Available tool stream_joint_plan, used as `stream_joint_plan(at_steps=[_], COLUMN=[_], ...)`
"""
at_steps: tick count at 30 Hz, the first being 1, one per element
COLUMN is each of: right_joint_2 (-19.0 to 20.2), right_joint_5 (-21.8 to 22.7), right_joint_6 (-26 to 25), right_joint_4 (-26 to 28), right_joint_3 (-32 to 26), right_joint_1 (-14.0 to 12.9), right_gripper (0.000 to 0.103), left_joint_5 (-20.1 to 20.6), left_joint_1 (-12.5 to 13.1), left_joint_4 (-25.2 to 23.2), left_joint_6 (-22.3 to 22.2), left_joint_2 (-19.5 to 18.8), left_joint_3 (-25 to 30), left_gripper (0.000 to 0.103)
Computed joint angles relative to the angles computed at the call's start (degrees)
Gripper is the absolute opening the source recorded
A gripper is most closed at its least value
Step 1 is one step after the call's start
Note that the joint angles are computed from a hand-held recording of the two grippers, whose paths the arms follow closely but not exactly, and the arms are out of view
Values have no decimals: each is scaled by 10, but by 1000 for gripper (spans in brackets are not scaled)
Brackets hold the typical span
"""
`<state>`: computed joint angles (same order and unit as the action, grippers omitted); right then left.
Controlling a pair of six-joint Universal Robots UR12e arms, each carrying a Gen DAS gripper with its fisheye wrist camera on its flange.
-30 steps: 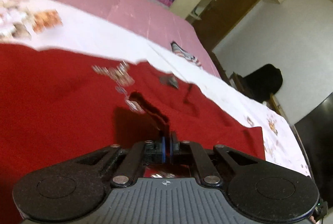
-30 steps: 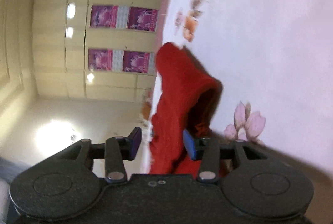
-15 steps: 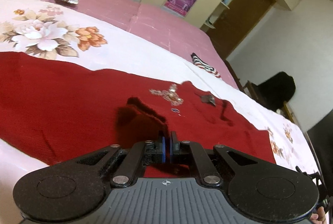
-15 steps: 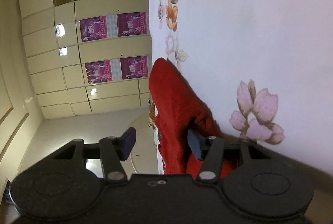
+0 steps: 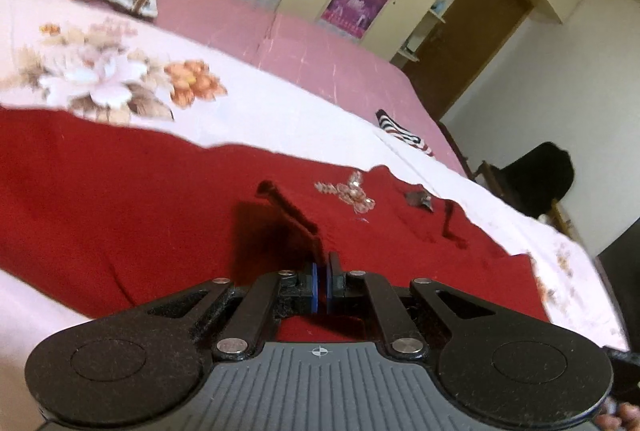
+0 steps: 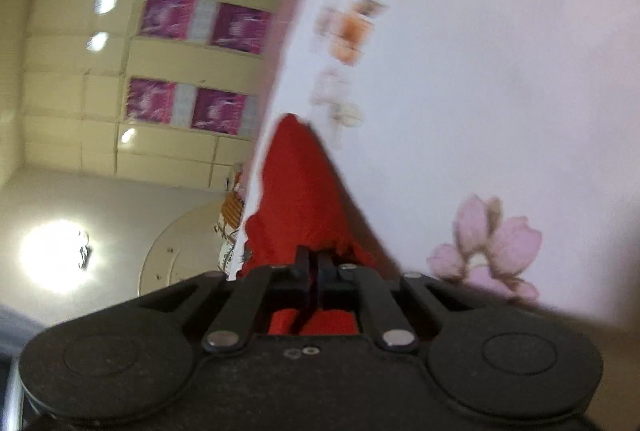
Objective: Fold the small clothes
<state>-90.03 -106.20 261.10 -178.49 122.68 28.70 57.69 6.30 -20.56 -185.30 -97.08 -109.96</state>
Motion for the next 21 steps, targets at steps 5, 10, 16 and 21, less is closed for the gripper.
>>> stream_joint_plan(at_steps=[5,10,16,21], right_joint_2=[-5,-20,-8,1], right_joint_5=[9,10,-33,-11], right_joint_6=[-41,-90,-216,-300], right_joint_4=[102,36,118,205], right_joint_3=[-14,2,-38,-59], right_joint_1=[-3,3,-3,-12], right_gripper=[1,35,26,0], left_joint_5=[43,31,38,55], left_joint_1=[-12,-7,-10,-15], left_joint_4=[-36,-12,-11,-8], left_joint_6=[31,22,25,37], left_joint_2=[-9,-12,-12,-9], left_joint_3=[5,-4,-3,-4], left_gripper=[4,4,4,4])
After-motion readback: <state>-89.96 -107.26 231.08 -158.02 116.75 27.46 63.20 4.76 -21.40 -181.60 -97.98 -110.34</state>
